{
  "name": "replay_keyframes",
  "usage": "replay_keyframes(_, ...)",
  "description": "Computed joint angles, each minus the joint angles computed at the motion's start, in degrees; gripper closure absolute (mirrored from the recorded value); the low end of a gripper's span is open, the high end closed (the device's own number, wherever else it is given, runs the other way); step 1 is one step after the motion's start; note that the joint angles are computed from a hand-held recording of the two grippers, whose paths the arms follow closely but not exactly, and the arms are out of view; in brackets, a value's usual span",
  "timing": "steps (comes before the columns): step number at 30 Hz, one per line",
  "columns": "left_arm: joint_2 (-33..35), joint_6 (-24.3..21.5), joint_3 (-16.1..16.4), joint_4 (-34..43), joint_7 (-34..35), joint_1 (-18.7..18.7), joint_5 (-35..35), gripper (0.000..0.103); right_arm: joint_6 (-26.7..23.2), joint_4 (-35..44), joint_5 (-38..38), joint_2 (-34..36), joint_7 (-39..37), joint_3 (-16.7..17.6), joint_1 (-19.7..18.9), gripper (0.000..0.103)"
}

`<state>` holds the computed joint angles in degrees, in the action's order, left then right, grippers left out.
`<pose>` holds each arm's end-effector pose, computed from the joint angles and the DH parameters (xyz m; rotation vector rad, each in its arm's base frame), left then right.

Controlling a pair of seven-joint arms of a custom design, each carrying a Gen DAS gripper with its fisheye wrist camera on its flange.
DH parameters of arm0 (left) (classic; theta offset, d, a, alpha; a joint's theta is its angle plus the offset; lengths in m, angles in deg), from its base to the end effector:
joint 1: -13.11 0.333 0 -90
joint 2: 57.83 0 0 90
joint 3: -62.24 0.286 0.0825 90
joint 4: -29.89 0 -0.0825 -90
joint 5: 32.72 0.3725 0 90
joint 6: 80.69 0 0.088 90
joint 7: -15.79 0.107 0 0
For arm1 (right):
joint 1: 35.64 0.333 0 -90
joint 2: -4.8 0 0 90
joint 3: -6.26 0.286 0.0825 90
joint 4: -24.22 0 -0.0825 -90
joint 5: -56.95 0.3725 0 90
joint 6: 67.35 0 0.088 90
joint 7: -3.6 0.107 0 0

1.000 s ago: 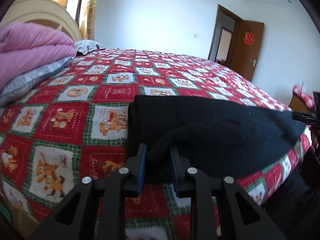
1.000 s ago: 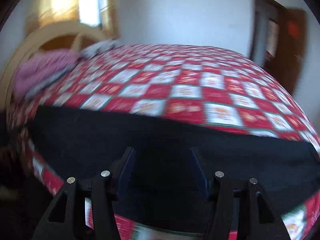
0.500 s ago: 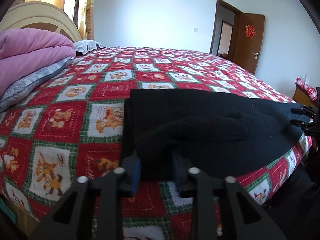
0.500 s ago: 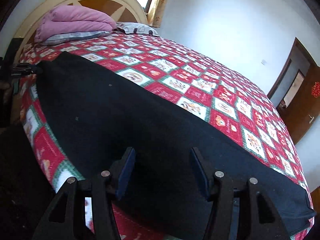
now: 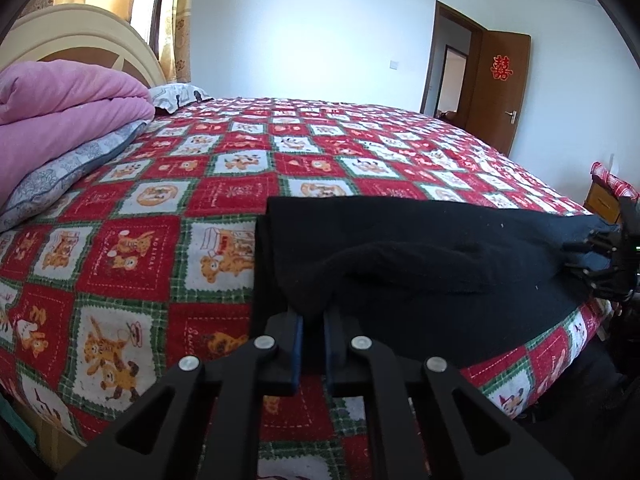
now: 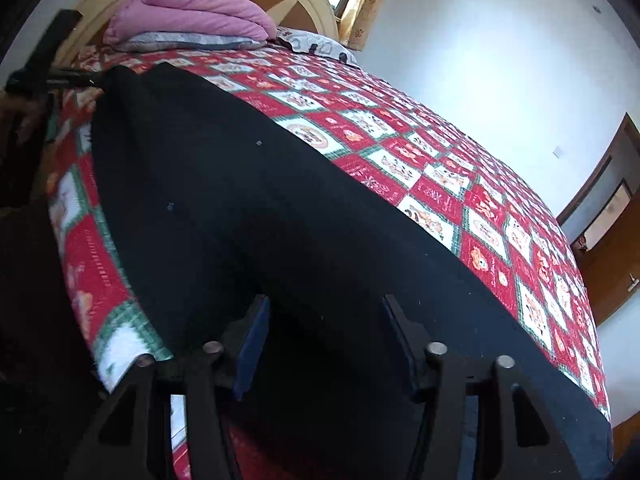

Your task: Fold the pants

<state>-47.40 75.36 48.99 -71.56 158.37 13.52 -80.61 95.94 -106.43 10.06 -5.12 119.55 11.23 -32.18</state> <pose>0.6337 -0.1062 0.5121 -1.3072 2.1470 -1.2028 0.5114 0.1168 0.4747 -2.1509 1.4218 -1.0666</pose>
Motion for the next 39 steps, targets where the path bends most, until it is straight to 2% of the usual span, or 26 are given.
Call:
replay_keyframes(1, 0.0, -0.3, -0.1, 0.2, 0.2, 0.2, -0.5, 0.095, -0.1, 0.4, 2.0, 0.7, -1.3, -0.5, 0.4, 0.081)
replay_keyframes(3, 0.1, -0.6, 0.0, 0.5, -0.2, 0.1, -0.5, 0.096, 1.3, 0.3, 4.3, 0.8, -2.2, -1.1, 0.8, 0.099)
replay_keyframes(9, -0.6, -2.4, -0.3, 1.4, 2.4, 1.0, -4.2, 0.096, 3.9, -1.8, 2.8, -3.5, 1.3, 0.4, -0.9, 0.100)
replay_keyframes(13, -2.0, -4.2, 0.6, 0.9, 6.4, 1.7, -7.9, 0.096, 3.8, -4.2, 6.7, -7.5, -2.1, 1.2, -0.5, 0.100)
replay_keyframes(15, -2.0, -5.5, 1.3, 0.6, 6.5, 1.7, -8.0, 0.096, 3.1, -5.8, 11.6, -8.8, -6.7, 0.3, 1.7, 0.100)
replay_keyframes(16, -1.9, -6.3, 1.6, 0.2, 7.0, 1.9, -8.3, 0.096, 2.8, -6.5, 13.0, -9.0, -8.2, 0.5, 2.0, 0.100)
replay_keyframes(19, -1.6, -6.9, 2.1, -1.1, 7.2, 1.6, -7.3, 0.096, 1.1, -6.9, 10.9, -7.7, -7.8, 3.7, -0.6, 0.100)
replay_keyframes(24, -1.7, -6.7, 2.1, -2.2, 9.3, 2.0, -8.5, 0.096, -1.5, -6.1, 8.0, -5.1, -7.2, 4.6, -0.2, 0.100)
replay_keyframes(28, -1.9, -5.7, 2.2, -3.0, 10.5, 1.6, -8.2, 0.096, -0.4, -6.4, 11.8, -5.4, -9.2, 2.1, 1.7, 0.100)
replay_keyframes(31, -1.9, -5.0, 2.3, -3.2, 10.1, 1.5, -8.1, 0.096, -0.6, -6.8, 14.0, -5.3, -10.5, 1.7, 2.3, 0.100)
replay_keyframes(34, -1.6, -4.1, 2.3, -2.7, 8.9, 1.3, -7.1, 0.096, 2.2, -8.4, 19.2, -7.8, -13.3, 0.2, 4.2, 0.100)
replay_keyframes(37, -1.1, -3.7, 2.2, -2.4, 7.7, 1.3, -6.1, 0.096, 1.5, -8.1, 20.3, -7.4, -14.9, 1.4, 3.4, 0.100)
replay_keyframes(39, -0.9, -3.6, 2.1, -2.6, 7.5, 1.4, -5.6, 0.096, -1.2, -7.1, 20.6, -5.1, -15.4, 2.0, 3.1, 0.100)
